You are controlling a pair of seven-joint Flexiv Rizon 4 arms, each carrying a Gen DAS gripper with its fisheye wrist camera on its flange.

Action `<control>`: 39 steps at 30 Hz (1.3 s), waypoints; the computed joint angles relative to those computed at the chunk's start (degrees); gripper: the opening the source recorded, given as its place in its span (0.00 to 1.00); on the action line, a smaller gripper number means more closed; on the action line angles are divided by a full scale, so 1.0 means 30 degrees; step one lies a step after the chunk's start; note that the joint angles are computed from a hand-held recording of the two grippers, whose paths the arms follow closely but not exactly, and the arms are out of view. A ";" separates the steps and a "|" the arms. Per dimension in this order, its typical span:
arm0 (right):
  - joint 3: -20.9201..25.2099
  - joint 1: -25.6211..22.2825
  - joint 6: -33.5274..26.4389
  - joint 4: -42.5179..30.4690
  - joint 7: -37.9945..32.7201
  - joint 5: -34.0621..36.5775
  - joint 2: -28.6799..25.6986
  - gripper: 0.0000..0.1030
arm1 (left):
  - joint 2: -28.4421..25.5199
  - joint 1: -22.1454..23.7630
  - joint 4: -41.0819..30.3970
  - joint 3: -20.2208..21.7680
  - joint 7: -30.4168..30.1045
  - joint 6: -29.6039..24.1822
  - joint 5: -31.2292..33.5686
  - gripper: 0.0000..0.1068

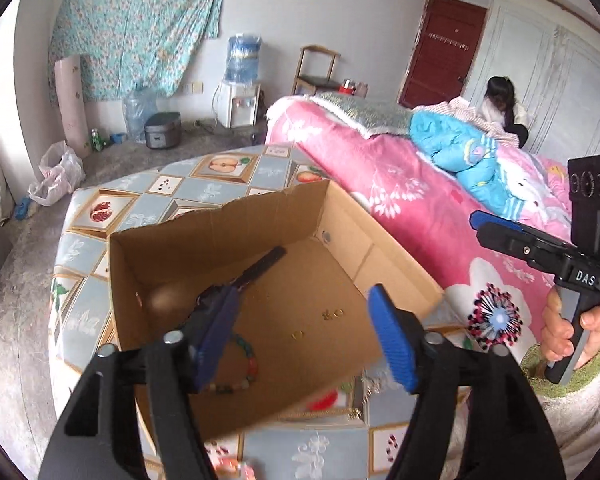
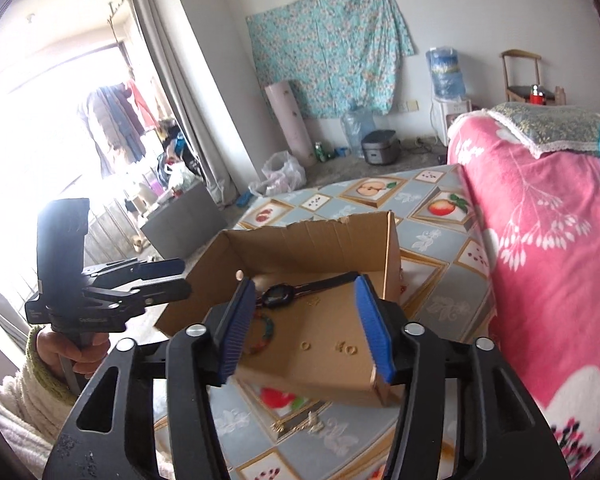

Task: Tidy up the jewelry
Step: 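Withdraw both grippers from the box back over the gold charms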

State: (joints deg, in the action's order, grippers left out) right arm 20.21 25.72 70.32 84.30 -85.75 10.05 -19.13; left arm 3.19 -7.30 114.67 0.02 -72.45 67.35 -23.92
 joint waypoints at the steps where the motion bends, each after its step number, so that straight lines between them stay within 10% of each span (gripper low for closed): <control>1: 0.0083 -0.0066 0.0517 0.0892 0.0064 0.0230 0.0557 0.52 | 0.0476 -0.0169 0.0584 0.0049 0.0140 0.0287 -0.0121 0.73; 8: -0.1077 0.1098 0.1468 0.5559 0.3731 -0.2082 0.2402 0.56 | 0.2958 -0.0785 0.4437 -0.0275 -0.1512 0.1416 0.2060 0.91; 17: 0.0168 0.0464 -0.1062 0.4765 0.3804 -0.0082 0.0449 0.47 | 0.0521 0.0031 0.4495 -0.1619 -0.7355 0.1746 0.9076 0.91; 39: -0.1531 0.2595 -0.4132 0.2415 0.5390 -0.5269 -0.1946 0.16 | -0.3202 -0.1591 0.3473 -0.1294 -0.2255 0.5278 0.6561 0.39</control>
State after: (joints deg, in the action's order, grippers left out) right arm 15.62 33.50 57.92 91.55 -69.58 -5.76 -24.97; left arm -6.41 -12.07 125.09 -3.86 -79.21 83.18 -4.24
